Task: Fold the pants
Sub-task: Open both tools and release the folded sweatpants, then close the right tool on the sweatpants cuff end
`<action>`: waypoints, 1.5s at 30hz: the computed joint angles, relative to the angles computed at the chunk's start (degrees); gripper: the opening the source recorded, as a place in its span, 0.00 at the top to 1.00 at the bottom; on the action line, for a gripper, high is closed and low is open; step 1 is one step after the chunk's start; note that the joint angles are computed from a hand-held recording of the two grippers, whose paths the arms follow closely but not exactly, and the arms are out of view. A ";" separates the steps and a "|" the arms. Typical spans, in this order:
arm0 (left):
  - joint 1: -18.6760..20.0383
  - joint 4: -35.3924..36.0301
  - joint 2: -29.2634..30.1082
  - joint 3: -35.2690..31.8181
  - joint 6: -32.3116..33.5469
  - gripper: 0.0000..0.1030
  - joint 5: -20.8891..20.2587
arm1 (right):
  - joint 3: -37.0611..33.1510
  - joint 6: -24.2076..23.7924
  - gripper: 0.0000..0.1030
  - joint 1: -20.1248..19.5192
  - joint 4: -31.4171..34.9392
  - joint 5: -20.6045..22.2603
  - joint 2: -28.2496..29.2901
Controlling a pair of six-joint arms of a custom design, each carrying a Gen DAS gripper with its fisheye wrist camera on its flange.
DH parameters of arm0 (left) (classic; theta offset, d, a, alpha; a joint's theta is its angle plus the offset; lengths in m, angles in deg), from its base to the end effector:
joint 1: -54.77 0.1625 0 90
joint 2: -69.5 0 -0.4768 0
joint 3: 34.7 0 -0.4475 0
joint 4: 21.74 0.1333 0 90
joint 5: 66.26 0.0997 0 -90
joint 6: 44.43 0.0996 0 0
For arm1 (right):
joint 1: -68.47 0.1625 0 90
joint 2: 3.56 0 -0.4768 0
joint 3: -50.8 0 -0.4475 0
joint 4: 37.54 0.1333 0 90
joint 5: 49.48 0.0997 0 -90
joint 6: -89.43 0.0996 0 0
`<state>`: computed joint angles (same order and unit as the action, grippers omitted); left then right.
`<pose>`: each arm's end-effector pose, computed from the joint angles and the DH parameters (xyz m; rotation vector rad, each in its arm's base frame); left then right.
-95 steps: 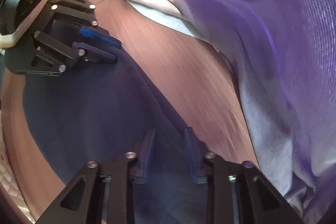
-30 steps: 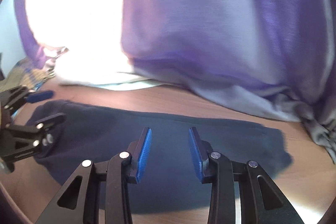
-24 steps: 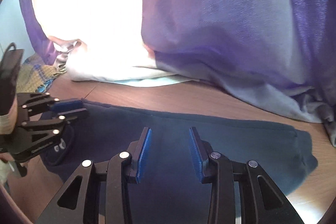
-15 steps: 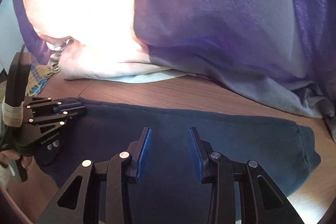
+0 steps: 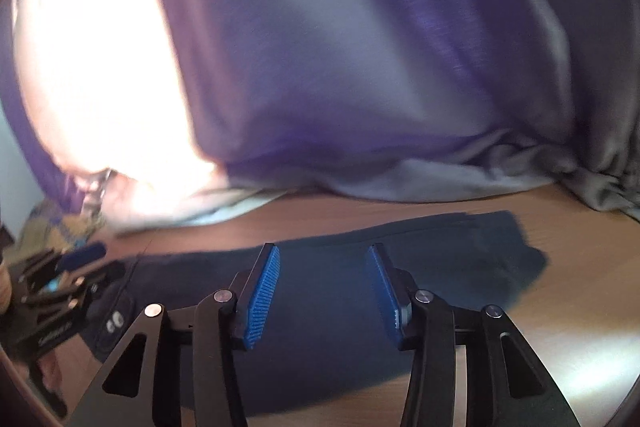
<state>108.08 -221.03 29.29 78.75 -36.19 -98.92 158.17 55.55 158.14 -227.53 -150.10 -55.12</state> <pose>-0.1876 -0.6152 0.0570 0.4648 2.1182 -0.9603 0.1110 -0.6883 0.1651 0.6540 -2.5080 0.9339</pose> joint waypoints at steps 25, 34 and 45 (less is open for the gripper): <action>3.23 17.04 11.06 -12.35 -3.85 0.54 -0.25 | -6.91 11.58 0.49 -9.93 -3.10 -3.76 2.91; 3.18 17.51 11.19 -12.30 -4.37 0.53 0.11 | -8.05 14.76 0.49 -10.63 -0.61 -2.43 3.50; 3.77 18.40 10.67 -12.28 -4.72 0.53 -0.91 | -8.81 14.75 0.87 -10.66 1.20 -1.93 3.65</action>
